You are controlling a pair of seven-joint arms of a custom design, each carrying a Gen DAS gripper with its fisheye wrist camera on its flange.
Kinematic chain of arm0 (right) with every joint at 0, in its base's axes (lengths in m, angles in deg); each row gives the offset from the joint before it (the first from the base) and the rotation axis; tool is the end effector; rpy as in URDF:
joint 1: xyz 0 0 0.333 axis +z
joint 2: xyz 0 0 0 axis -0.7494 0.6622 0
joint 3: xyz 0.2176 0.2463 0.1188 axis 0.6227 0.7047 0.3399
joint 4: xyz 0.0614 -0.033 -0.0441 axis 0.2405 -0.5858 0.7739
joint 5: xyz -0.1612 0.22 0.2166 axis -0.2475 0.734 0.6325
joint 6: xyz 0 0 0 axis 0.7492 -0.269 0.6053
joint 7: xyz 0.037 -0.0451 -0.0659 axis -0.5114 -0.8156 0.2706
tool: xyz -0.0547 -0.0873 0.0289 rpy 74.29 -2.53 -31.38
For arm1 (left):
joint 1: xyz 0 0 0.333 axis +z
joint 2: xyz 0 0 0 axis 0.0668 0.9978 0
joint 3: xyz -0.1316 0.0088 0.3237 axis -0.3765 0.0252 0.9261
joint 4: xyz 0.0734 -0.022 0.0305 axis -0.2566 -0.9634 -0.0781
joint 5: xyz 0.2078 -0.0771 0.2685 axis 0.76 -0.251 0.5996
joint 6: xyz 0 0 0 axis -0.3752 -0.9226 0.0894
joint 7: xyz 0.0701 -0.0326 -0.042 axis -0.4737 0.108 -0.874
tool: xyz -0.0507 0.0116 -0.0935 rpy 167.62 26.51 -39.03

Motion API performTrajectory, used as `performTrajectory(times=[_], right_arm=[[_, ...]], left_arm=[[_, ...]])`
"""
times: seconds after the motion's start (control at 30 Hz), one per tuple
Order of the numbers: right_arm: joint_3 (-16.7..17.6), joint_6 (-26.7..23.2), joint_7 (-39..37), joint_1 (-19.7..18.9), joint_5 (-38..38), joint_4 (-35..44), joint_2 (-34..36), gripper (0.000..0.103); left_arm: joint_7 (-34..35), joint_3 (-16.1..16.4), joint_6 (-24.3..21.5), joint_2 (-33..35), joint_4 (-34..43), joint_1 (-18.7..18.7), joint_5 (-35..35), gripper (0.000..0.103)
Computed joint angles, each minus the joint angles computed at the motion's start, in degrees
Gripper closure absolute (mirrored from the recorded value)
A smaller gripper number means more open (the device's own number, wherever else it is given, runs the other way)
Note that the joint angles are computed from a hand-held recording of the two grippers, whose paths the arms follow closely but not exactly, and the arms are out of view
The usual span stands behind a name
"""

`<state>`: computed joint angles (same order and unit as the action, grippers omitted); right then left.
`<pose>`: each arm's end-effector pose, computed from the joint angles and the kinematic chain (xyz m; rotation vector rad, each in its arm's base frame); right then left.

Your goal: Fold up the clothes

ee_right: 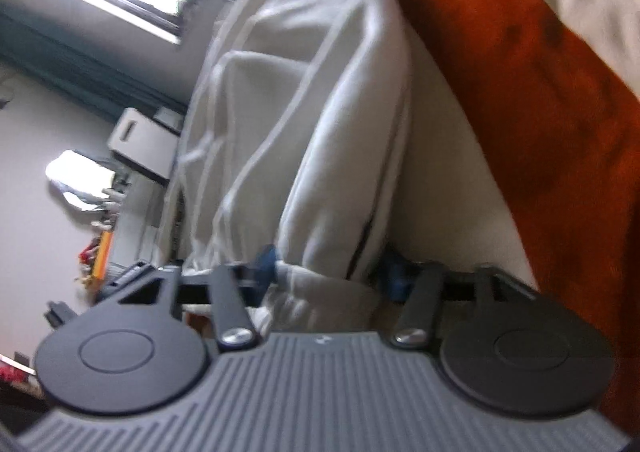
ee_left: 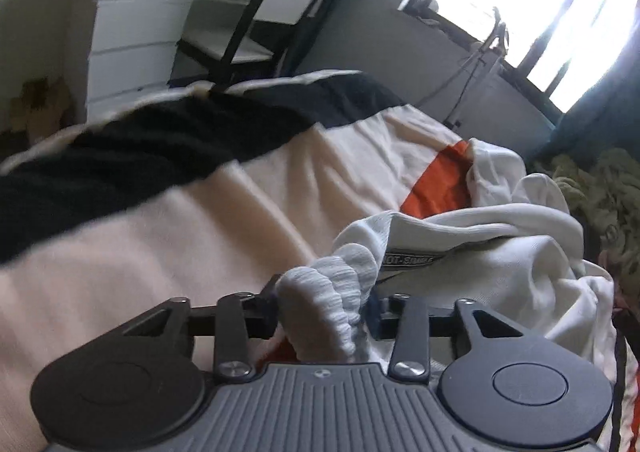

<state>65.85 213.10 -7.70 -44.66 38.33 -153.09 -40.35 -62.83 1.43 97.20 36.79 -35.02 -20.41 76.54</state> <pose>0.6545 0.1474 0.3701 -1.5312 1.5552 0.4227 0.5128 -0.2960 0.4378 -2.3250 0.4456 -0.7317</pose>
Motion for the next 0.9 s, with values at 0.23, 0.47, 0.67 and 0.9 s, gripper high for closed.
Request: performTrajectory(times=[0.23,0.47,0.67,0.9], right_arm=[[2.7,-3.2,-4.2,1.9,11.7,-6.3,-5.4,0.077],[4.9,-5.4,-1.6,11.2,16.6,1.7,-1.4,0.078],[7.8,-7.4,7.2,17.9,7.4,18.1,9.6,0.078],[6.3,-10.5,22.5,22.2,-12.3,32.7,18.5,0.075]], left_arm=[[11.1,0.4,-7.1,-6.2,0.7,2.5,0.4,0.077],[29.4,2.5,-9.6,-12.1,1.2,11.7,-1.4,0.078],[37.2,5.2,-8.2,-11.4,2.2,19.7,-6.1,0.078],[40.1,5.8,-0.6,-8.8,-0.9,22.8,-7.6,0.073]])
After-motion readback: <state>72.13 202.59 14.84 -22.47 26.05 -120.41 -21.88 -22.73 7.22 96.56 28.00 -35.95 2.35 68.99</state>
